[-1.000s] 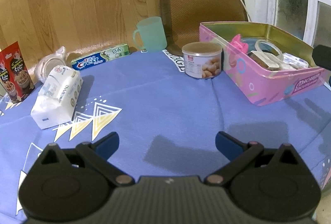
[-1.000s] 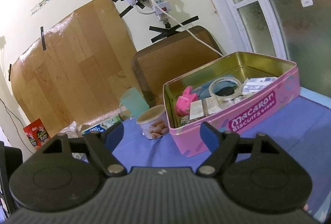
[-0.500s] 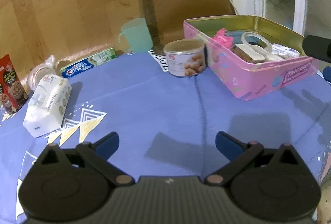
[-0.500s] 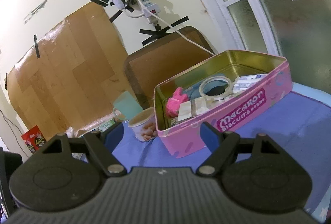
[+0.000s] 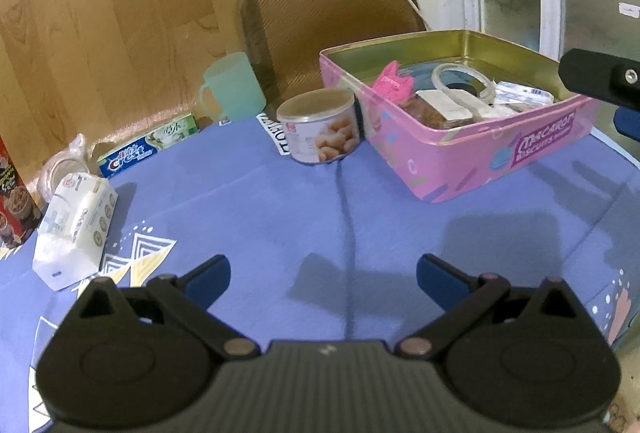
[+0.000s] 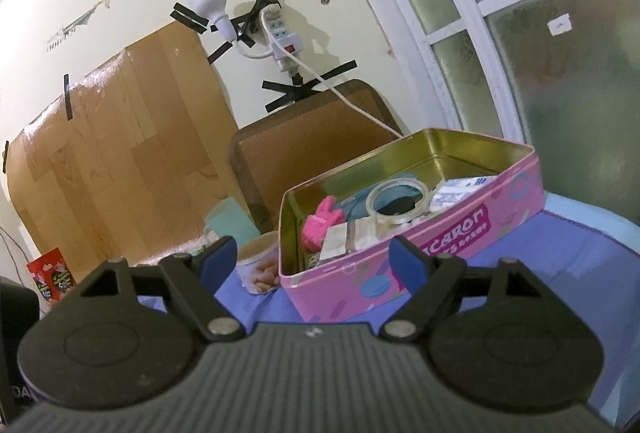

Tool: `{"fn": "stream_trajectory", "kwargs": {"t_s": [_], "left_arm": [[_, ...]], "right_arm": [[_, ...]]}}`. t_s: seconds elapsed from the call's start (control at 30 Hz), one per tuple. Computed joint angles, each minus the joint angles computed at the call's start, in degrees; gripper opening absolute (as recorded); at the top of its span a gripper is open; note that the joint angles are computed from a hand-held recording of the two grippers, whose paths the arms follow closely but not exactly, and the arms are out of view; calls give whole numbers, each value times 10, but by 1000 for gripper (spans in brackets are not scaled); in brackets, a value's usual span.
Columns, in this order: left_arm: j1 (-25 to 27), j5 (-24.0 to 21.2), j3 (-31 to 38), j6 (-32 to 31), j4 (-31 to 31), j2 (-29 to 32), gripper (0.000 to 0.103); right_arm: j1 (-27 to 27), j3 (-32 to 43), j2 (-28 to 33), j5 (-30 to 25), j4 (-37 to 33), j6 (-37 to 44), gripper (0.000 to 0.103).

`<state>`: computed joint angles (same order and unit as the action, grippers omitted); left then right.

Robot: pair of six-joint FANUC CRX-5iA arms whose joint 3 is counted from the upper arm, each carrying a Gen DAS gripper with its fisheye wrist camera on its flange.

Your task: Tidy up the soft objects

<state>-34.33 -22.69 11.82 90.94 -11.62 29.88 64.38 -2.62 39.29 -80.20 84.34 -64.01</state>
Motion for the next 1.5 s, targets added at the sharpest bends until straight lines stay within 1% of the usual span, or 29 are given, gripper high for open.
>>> {"fn": "stream_trajectory", "kwargs": {"t_s": [0.2, 0.47, 0.57, 0.67, 0.8, 1.1, 1.37, 1.43, 1.5], "left_arm": [[-7, -13, 16, 22, -24, 7, 103], [-10, -20, 23, 10, -15, 11, 103], [-9, -14, 20, 0, -3, 10, 103], [-6, 0, 12, -23, 22, 7, 103], [-6, 13, 5, -36, 36, 1, 103], [-5, 37, -13, -49, 42, -17, 103], [-3, 36, -12, -18, 23, -25, 103], [-5, 33, -7, 2, 2, -26, 103], [-8, 33, 0, 30, -31, -28, 103]], "right_arm": [[-1, -13, -9, 2, 0, -17, 88], [-2, -18, -13, 10, -4, -21, 89], [-1, -20, -15, 9, -3, -27, 89], [1, -19, -14, 1, -6, -28, 89], [3, -17, -14, -8, -9, -29, 89], [7, -7, -10, -24, -6, -17, 89], [7, 6, -3, -23, -4, 5, 89], [7, 9, -2, -22, -3, 9, 89], [7, 11, -1, -22, -3, 13, 89]]}}
